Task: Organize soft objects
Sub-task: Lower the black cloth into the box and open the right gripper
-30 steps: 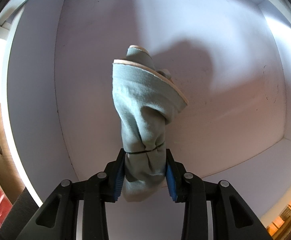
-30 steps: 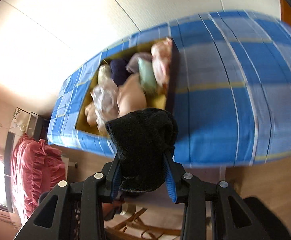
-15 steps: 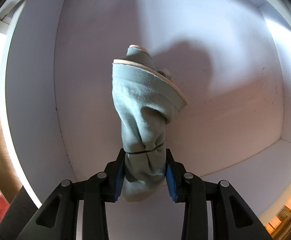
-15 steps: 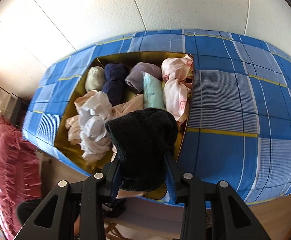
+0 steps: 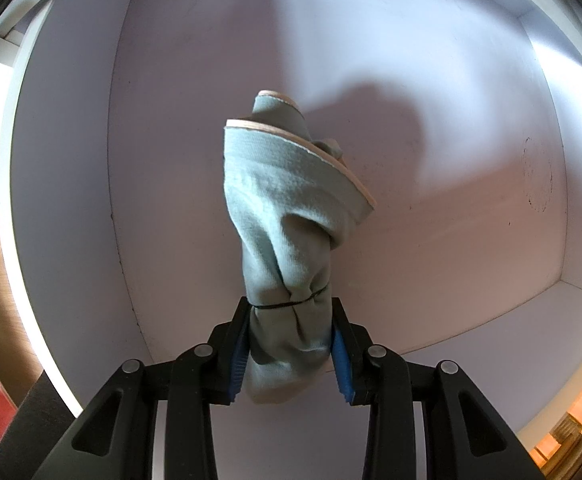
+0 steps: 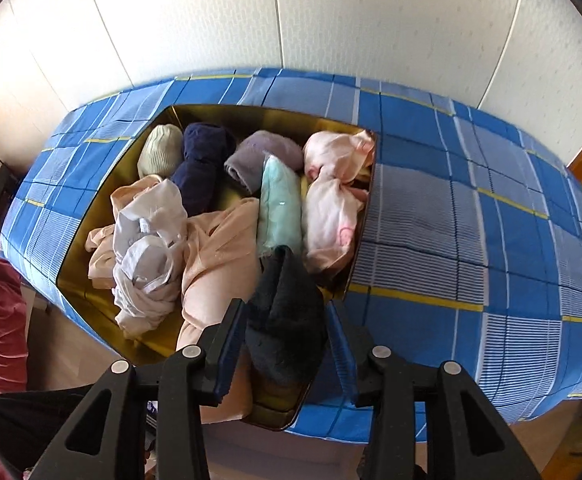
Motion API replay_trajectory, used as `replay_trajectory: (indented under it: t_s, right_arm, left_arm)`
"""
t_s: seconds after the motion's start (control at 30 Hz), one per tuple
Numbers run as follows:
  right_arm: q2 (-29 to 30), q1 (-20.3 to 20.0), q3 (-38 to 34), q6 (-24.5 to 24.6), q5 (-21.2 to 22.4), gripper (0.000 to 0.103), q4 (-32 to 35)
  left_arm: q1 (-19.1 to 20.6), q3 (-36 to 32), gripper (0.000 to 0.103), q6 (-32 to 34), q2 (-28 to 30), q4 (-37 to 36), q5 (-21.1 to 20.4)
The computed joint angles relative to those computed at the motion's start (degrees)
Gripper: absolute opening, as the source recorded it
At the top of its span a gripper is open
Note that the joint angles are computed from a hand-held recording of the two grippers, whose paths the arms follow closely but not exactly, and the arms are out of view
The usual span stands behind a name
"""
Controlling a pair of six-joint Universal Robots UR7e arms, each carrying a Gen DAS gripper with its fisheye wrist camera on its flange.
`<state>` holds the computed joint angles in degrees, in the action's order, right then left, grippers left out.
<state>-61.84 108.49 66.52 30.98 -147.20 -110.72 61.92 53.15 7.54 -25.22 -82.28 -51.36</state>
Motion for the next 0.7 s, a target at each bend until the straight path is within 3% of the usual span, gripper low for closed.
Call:
replay_trajectory:
  t_s: [0.07, 0.17, 0.47, 0.7]
  right_arm:
    - [-0.11, 0.25, 0.67, -1.41, -0.28, 0.041, -1.75]
    - [-0.28, 0.05, 1.47, -2.67, 1.40, 0.033, -3.92]
    - [-1.70, -0.72, 6.64, -3.53, 5.24, 0.032, -8.85]
    - [-4.99, 1.82, 15.93, -11.53, 3.37, 0.032, -26.38]
  left_arm:
    - [-0.05, -0.47, 0.036, -0.09, 0.15, 0.31, 0.03]
    - [-0.01, -0.56, 0.036, -0.08, 0.16, 0.40, 0.06]
    - [0.08, -0.31, 0.036, -0.06, 0.04, 0.00, 0.05]
    - [0.36, -0.07, 0.036, 0.19, -0.56, -1.31, -0.97]
